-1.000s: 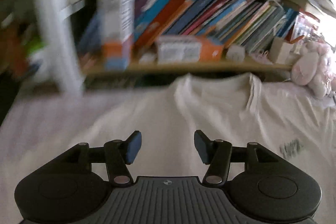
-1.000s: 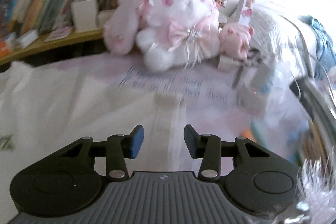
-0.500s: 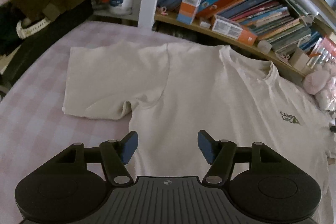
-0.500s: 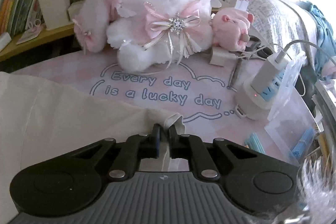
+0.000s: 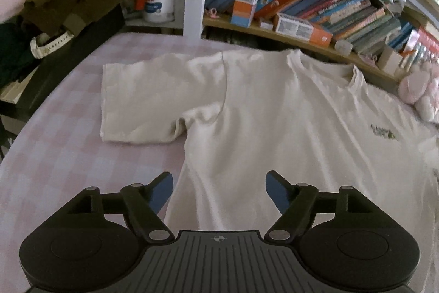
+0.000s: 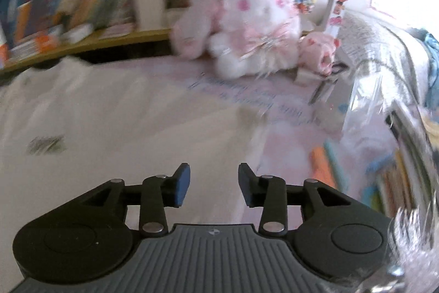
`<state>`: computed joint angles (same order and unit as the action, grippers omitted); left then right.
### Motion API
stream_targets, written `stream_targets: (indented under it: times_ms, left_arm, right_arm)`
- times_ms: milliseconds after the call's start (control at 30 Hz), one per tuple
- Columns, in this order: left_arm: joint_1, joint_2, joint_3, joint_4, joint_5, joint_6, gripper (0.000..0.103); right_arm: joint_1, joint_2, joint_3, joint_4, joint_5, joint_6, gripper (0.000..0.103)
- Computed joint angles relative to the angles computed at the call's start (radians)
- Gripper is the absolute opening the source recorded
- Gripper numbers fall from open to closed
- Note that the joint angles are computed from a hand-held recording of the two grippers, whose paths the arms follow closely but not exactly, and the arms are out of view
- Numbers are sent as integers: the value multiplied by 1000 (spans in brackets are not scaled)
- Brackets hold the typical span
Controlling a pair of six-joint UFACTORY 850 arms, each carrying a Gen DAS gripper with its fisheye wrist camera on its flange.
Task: Fold clothes
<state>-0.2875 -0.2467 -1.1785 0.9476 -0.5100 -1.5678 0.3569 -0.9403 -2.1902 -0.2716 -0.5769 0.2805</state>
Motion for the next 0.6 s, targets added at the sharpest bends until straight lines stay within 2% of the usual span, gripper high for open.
stream_targets:
  times_ms: [100, 267, 467, 600]
  left_arm:
    - [-6, 4, 15, -15, 2, 55, 80]
    - [-10, 18, 38, -72, 17, 174, 81]
    - [-15, 47, 68, -134, 20, 260, 82]
    - [-38, 73, 90, -107, -4, 197, 82]
  right_arm:
    - [32, 137, 230, -47, 79, 82, 46]
    - [76, 271, 456, -171, 100, 265, 47]
    - [94, 355, 592, -200, 58, 342, 47]
    - [89, 381, 630, -153, 65, 312, 49]
